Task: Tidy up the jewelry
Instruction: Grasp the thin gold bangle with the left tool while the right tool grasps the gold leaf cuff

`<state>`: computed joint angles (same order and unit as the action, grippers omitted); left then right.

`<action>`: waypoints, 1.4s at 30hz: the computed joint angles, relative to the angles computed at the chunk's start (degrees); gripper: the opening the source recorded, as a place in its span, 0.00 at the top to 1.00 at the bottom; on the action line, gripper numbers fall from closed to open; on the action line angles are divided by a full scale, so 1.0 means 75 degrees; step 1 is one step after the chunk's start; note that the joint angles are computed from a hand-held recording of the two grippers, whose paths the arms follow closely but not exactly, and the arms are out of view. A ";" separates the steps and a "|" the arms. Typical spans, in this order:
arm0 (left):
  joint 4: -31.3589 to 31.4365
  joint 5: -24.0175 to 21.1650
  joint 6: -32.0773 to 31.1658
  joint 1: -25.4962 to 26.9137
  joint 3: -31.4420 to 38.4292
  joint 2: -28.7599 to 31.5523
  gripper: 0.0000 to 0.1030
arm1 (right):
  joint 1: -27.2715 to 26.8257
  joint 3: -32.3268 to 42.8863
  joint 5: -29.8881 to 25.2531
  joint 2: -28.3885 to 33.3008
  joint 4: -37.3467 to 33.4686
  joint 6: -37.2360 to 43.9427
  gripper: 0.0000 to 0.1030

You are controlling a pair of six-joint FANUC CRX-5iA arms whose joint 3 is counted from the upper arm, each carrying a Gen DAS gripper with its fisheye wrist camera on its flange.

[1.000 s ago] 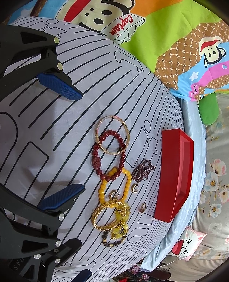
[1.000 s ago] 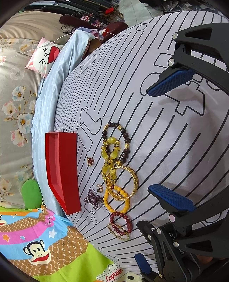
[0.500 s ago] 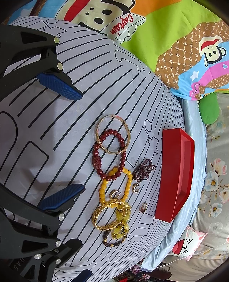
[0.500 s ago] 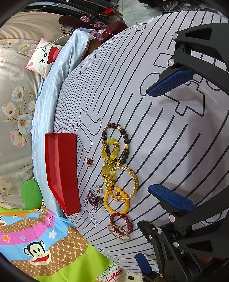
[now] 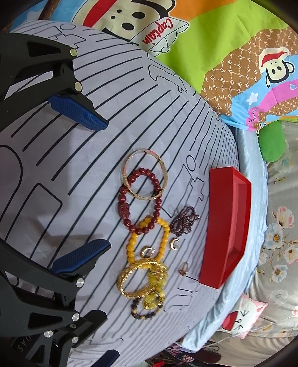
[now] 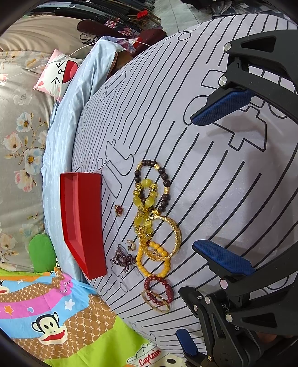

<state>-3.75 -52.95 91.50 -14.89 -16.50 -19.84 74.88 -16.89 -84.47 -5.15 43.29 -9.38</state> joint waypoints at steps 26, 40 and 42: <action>0.0938 0.0286 -0.1002 0.1020 0.0174 0.0472 0.10 | -0.1080 0.0773 0.1743 0.0590 -0.0572 0.1563 0.34; 0.1490 0.0200 -0.1341 0.1111 0.0203 0.0821 0.10 | -0.1089 0.0786 0.1733 0.0607 -0.0526 0.1799 0.49; 0.1459 0.0197 -0.1333 0.1083 0.0242 0.0862 0.10 | -0.1076 0.0745 0.1741 0.0556 -0.0542 0.1750 0.49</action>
<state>7.19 -51.47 81.50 -6.76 -14.68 -13.37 66.81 -11.30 -71.42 -0.97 39.22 3.75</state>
